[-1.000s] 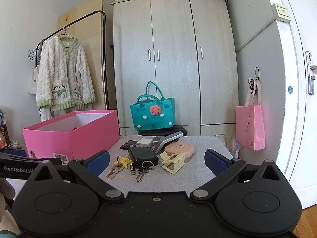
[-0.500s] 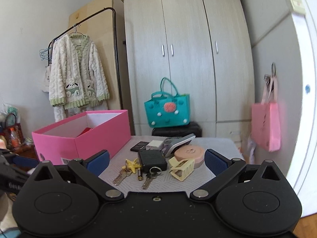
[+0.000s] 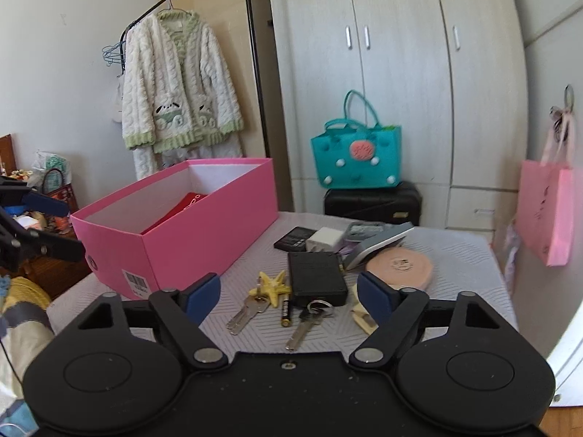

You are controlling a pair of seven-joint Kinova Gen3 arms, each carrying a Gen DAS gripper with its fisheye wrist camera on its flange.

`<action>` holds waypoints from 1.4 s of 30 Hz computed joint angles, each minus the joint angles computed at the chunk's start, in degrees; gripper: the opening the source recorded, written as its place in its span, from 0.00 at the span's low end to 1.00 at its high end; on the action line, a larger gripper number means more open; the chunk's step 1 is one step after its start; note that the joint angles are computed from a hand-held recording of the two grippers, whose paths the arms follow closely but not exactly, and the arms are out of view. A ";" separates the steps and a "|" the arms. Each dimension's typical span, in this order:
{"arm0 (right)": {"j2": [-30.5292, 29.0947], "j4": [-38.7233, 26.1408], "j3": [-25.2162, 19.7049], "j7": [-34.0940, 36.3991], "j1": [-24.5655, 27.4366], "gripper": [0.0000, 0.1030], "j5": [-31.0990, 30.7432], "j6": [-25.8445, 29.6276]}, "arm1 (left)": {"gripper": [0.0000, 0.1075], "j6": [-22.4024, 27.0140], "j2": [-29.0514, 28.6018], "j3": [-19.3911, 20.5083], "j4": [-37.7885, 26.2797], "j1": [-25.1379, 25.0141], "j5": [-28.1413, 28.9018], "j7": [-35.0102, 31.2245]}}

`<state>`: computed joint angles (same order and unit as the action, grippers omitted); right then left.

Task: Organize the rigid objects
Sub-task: 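Grasp the black phone with the right gripper while the left tool tilts the pink box, then carry the black phone into the pink box and open the right gripper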

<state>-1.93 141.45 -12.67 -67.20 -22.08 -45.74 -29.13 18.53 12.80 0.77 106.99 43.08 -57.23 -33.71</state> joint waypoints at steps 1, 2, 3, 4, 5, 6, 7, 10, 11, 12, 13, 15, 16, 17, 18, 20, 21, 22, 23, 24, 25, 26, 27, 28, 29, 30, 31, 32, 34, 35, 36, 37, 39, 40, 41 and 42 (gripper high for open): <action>0.43 -1.14 1.70 -1.50 0.20 0.77 2.33 2.33 | 0.93 0.66 0.25 2.18 -0.95 -2.65 1.58 -2.33; 1.07 -2.37 2.72 -3.08 0.94 0.72 4.66 4.66 | 0.93 1.47 0.73 4.48 -2.15 -5.31 3.37 -4.66; 1.80 -3.71 2.68 -4.70 2.73 0.69 6.99 6.99 | 0.93 2.79 1.22 6.82 -3.53 -7.96 5.67 -6.99; 2.46 -5.01 1.62 -6.20 5.39 0.68 9.32 9.32 | 0.93 4.50 1.79 9.17 -5.11 -10.62 8.00 -9.32; 3.39 -6.51 0.48 -7.60 8.04 0.67 11.65 11.65 | 0.93 5.58 2.19 10.67 -6.34 -12.68 9.99 -11.65; 4.21 -7.71 -0.97 -9.09 10.70 0.66 13.98 13.42 | 0.93 6.77 2.60 11.11 -7.66 -13.69 11.61 -13.98; 5.39 -9.06 -2.14 -10.63 12.98 0.66 16.31 14.99 | 0.93 7.81 2.89 10.49 -8.93 -13.69 13.36 -16.31; 7.95 -12.58 0.15 -15.54 13.68 0.66 23.30 19.66 | 0.94 6.33 3.49 6.05 -10.64 -12.62 19.09 -23.30; 8.63 -13.94 2.74 -17.15 11.93 0.66 25.63 21.60 | 0.94 6.04 3.92 6.03 -11.26 -13.63 21.21 -25.63; 9.35 -15.06 5.39 -18.74 9.86 0.66 27.96 22.97 | 0.94 6.29 4.41 5.60 -12.21 -14.20 23.42 -27.96; 10.00 -16.33 8.05 -20.04 7.91 0.66 30.08 24.65 | 0.94 7.07 5.07 4.22 -13.49 -13.90 25.74 -30.29; 11.35 -18.39 12.29 -22.31 4.41 0.66 33.39 26.71 | 0.94 8.65 6.79 2.14 -16.17 -13.94 30.40 -34.95; 12.05 -19.39 12.85 -23.41 4.25 0.66 35.14 27.62 | 0.93 9.60 7.72 1.80 -17.69 -14.64 32.71 -37.28; 12.66 -20.40 13.74 -23.86 3.67 0.66 35.95 28.71 | 0.93 10.67 8.80 0.60 -19.42 -14.55 34.87 -39.61; 13.42 -21.47 15.20 -24.40 2.59 0.66 36.78 29.77 | 0.92 11.73 9.90 -1.61 -21.15 -13.65 37.20 -41.94; 14.57 -23.15 15.32 -25.39 2.93 0.66 38.49 31.45 | 0.87 13.49 12.00 -4.88 -24.23 -12.81 41.72 -46.60; 15.23 -24.13 14.89 -25.95 3.59 0.66 39.17 32.49 | 0.82 14.14 13.06 -6.66 -25.58 -12.20 43.96 -48.93; 15.87 -25.07 14.61 -26.51 4.07 0.66 39.86 33.48 | 0.78 15.68 14.35 -7.59 -27.37 -12.20 45.81 -51.26; 16.31 -25.73 14.31 -27.09 4.41 0.66 40.62 34.20 | 0.69 17.55 15.54 -8.72 -29.42 -12.07 48.14 -53.59; 16.95 -26.58 14.54 -27.44 4.22 0.67 41.28 35.04 | 0.64 19.38 16.88 -10.07 -31.40 -11.86 50.47 -55.92; 17.32 -27.02 15.80 -28.72 2.97 0.67 42.71 35.37 | 0.64 20.97 18.32 -11.99 -33.31 -11.32 52.80 -58.25; 17.75 -27.62 17.05 -30.04 1.72 0.67 44.24 35.93 | 0.62 21.96 19.48 -14.56 -34.58 -10.20 55.13 -60.58; 18.18 -28.20 17.24 -30.42 1.52 0.67 44.91 36.39 | 0.60 22.98 20.67 -17.22 -35.80 -9.12 57.46 -62.59; 18.60 -28.80 16.40 -30.45 2.38 0.67 45.46 36.84 | 0.58 24.04 22.05 -19.87 -37.11 -7.92 59.24 -63.67; 19.11 -29.54 16.02 -30.82 2.89 0.67 46.11 37.54 | 0.55 24.72 23.27 -22.50 -38.00 -6.59 60.56 -64.44; 19.63 -30.13 15.86 -31.17 3.21 0.69 46.67 38.04 | 0.50 24.73 24.11 -25.11 -38.43 -5.36 62.65 -65.58; 20.01 -30.55 14.86 -31.07 4.26 0.70 46.92 38.27 | 0.50 24.57 24.58 -26.86 -38.74 -4.85 64.98 -66.99; 20.39 -31.14 13.89 -31.05 5.37 0.71 46.85 38.71 | 0.46 24.50 24.77 -27.86 -38.79 -4.88 67.31 -68.67; 21.14 -32.57 12.51 -30.69 6.85 0.69 46.19 40.23 | 0.36 25.07 24.86 -27.22 -39.33 -6.48 71.07 -72.27; 21.10 -32.71 12.79 -30.89 6.31 0.65 46.82 40.52 | 0.27 26.26 24.99 -26.16 -40.15 -7.71 72.47 -73.89; 21.01 -32.55 14.14 -31.60 4.70 0.65 48.37 40.41 | 0.19 27.92 25.24 -24.82 -41.38 -9.11 73.45 -75.37; 20.61 -31.77 16.47 -33.25 2.05 0.65 50.70 39.47 | 0.17 28.72 25.47 -24.25 -42.04 -9.75 74.04 -76.14; 19.82 -30.42 20.38 -36.70 -2.20 0.65 53.42 37.89 | 0.14 27.63 25.86 -25.86 -41.83 -8.64 75.04 -77.61; 19.37 -29.96 21.59 -37.19 -3.43 0.64 53.56 37.48 | 0.14 25.86 25.77 -26.28 -40.91 -7.88 74.89 -77.75; 18.91 -29.46 23.42 -38.47 -5.33 0.64 54.62 37.13 | 0.12 24.63 25.80 -27.00 -40.42 -7.25 75.49 -78.20; 18.46 -29.06 25.33 -39.76 -7.30 0.64 55.77 36.93 | 0.07 23.64 25.61 -26.82 -39.80 -7.32 76.17 -79.08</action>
